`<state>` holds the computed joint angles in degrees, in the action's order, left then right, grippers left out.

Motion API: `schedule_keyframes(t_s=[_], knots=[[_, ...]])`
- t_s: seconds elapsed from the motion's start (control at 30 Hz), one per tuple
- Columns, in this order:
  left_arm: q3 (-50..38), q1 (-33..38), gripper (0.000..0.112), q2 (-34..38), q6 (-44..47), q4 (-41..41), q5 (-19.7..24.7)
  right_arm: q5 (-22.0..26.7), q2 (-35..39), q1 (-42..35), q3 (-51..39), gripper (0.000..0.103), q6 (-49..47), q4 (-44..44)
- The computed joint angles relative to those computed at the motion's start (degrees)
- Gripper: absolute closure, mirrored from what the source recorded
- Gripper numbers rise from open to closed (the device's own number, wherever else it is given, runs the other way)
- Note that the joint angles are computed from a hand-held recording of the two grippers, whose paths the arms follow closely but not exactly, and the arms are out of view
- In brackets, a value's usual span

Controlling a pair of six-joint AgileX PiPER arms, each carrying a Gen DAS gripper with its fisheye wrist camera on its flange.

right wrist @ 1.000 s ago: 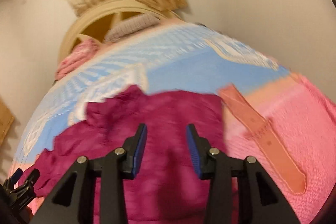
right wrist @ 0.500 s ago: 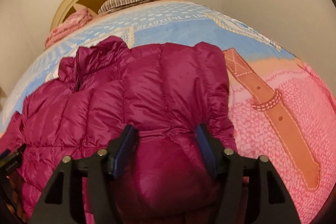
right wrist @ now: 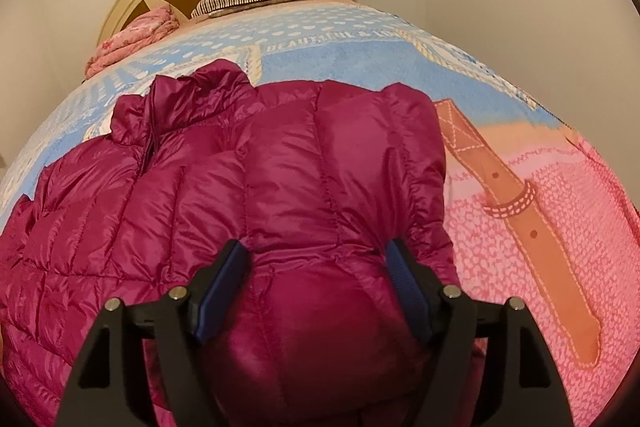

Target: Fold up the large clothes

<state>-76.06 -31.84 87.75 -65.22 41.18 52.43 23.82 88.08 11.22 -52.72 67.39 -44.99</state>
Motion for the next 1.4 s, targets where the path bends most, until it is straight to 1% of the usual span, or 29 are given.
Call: schedule_keyframes(t_s=[0.07, 0.13, 0.17, 0.23, 0.33, 0.43, 0.47, 0.53, 0.57, 0.63, 0.7, 0.8, 0.93, 1.17, 1.23, 1.4], knots=[[0.3, 2.1, 0.010, -1.5, 0.4, -0.9, -0.7, 0.8, 0.3, 0.5, -0.5, 0.023, -0.1, -0.2], [-0.3, 3.8, 0.010, -1.5, 3.8, -2.9, -1.8, 1.3, 0.4, 0.9, -0.7, 0.022, 0.3, -0.5], [-1.0, 4.2, 0.010, -0.9, 5.9, -3.6, -1.3, 1.3, 0.5, 0.9, -0.7, 0.022, 0.4, -0.5], [-1.4, 4.1, 0.010, 0.2, 6.9, -3.1, 0.8, 1.4, 0.5, 1.1, -0.7, 0.022, 1.0, -0.9], [-0.4, 7.3, 0.010, 0.8, 7.2, -2.1, 0.7, 1.1, 0.5, 1.0, -0.7, 0.022, 0.7, -0.6], [3.7, 13.6, 0.010, -2.6, 4.7, -3.5, -2.1, 0.7, 0.7, 0.9, -0.8, 0.021, 0.8, -0.6], [5.3, 17.9, 0.010, -4.2, 2.7, -4.4, -4.0, 0.6, 0.8, 0.9, -0.8, 0.021, 0.9, -0.6], [7.3, 23.2, 0.010, -6.0, -0.8, -4.4, -6.2, 0.7, 0.8, 0.9, -0.8, 0.021, 1.0, -0.7], [7.9, 26.9, 0.010, -6.4, -2.3, -4.6, -7.7, 0.7, 0.9, 1.0, -0.9, 0.020, 0.9, -0.7], [7.1, 31.3, 0.010, -5.4, -2.0, -5.8, -8.6, 0.8, 1.1, 1.0, -1.0, 0.020, 1.0, -0.9], [5.3, 34.1, 0.010, -3.2, 1.2, -8.4, -9.1, 1.0, 1.2, 1.2, -1.1, 0.020, 1.3, -1.2], [2.5, 34.6, 0.010, 0.5, 4.5, -9.5, -8.5, 1.1, 1.2, 1.2, -1.1, 0.019, 1.5, -1.3], [1.0, 32.7, 0.010, 4.3, 5.1, -8.7, -6.8, 1.1, 1.3, 1.3, -1.1, 0.019, 1.6, -1.4], [3.2, 30.8, 0.010, 4.8, 4.6, -9.8, -7.6, 1.5, 1.5, 1.4, -1.3, 0.019, 1.6, -1.6], [2.5, 30.8, 0.010, 5.7, 5.2, -10.0, -7.9, 1.7, 1.6, 1.5, -1.4, 0.019, 1.5, -1.6], [2.9, 31.4, 0.010, 5.7, 5.7, -10.8, -9.9, 2.1, 1.7, 1.4, -1.7, 0.018, 0.7, -1.2]])
